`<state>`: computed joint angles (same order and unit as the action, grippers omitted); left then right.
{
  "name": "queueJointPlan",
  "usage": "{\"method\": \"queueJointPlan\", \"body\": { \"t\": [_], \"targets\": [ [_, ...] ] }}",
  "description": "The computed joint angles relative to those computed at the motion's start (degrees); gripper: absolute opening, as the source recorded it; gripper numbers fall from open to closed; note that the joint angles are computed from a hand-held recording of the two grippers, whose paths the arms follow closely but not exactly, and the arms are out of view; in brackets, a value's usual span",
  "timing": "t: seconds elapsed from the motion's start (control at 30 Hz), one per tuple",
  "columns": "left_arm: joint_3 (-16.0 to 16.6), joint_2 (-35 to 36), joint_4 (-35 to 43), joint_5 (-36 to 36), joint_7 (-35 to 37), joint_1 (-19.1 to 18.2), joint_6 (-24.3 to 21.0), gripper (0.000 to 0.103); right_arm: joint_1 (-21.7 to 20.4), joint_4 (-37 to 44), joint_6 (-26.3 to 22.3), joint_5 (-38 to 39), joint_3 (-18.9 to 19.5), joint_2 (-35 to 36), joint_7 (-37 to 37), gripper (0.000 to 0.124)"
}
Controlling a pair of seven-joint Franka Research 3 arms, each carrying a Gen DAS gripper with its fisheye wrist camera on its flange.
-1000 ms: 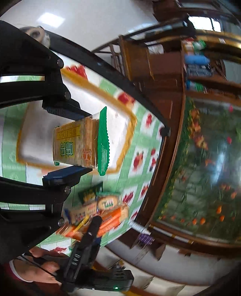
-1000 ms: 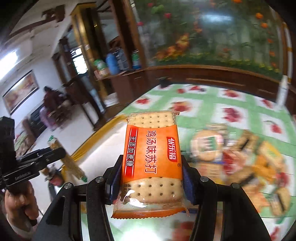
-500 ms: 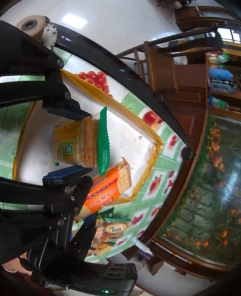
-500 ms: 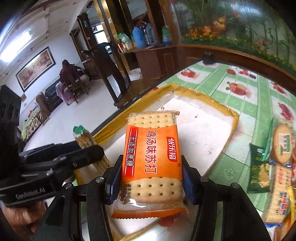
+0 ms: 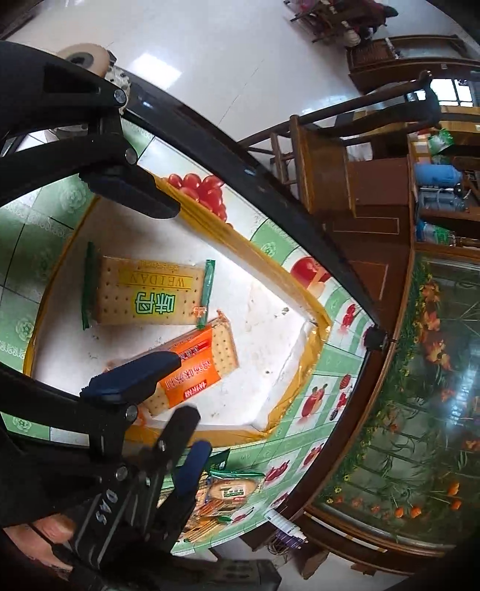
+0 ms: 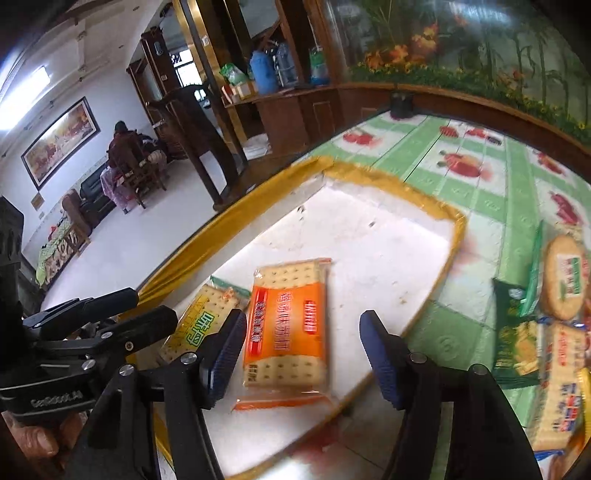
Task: Organize snacks
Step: 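Move both open grippers back to the cracker pile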
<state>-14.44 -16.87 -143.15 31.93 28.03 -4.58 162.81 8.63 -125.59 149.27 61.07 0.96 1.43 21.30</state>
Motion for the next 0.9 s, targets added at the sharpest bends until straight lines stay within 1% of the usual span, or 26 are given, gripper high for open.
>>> {"method": "queueJointPlan", "body": {
  "t": [0.07, 0.1, 0.2, 0.4, 0.5, 0.57, 0.73, 0.83, 0.9],
  "targets": [
    [-1.09, -0.65, 0.13, 1.59, -1.76, 0.73, -0.59, 0.075, -0.41, -0.79, 0.4, 1.17, -0.4, -1.14, -0.97, 0.069],
    [-1.49, -0.75, 0.32, 2.39, -2.55, 1.01, -0.57, 0.075, -0.6, -1.16, 0.82, 1.31, -0.68, -1.68, -1.11, 0.073],
    [-1.69, -0.94, 0.96, 2.99, -2.95, 0.49, -1.21, 0.075, -1.24, -2.21, 1.29, 1.49, -1.63, -3.12, -1.25, 0.079],
    [-3.16, -1.71, 2.09, 6.08, -5.21, 0.16, -2.71, 0.075, -2.96, -3.68, -0.05, 1.32, -3.79, -5.26, -1.07, 0.08],
    [-3.84, -1.9, 2.82, 7.73, -6.58, -0.09, -3.48, 0.075, -3.91, -4.64, -0.2, 1.44, -4.75, -6.09, -1.44, 0.084],
    [-4.17, -1.62, 3.56, 8.73, -7.31, -0.36, -3.72, 0.075, -4.55, -5.07, -0.52, 1.66, -5.38, -6.47, -1.7, 0.085],
    [-4.47, 0.54, 6.09, 10.04, -7.19, -2.26, -5.22, 0.075, -6.73, -6.77, -0.27, 1.53, -7.09, -7.28, -1.68, 0.085],
    [-4.52, 1.86, 6.9, 11.0, -7.81, -3.44, -3.94, 0.075, -8.08, -8.25, 0.62, 0.86, -7.9, -7.99, -1.87, 0.085],
    [-4.24, 3.64, 7.7, 10.55, -7.59, -4.59, -1.55, 0.075, -9.35, -9.48, 1.32, 0.3, -8.86, -8.35, -1.82, 0.086]
  ]
}}
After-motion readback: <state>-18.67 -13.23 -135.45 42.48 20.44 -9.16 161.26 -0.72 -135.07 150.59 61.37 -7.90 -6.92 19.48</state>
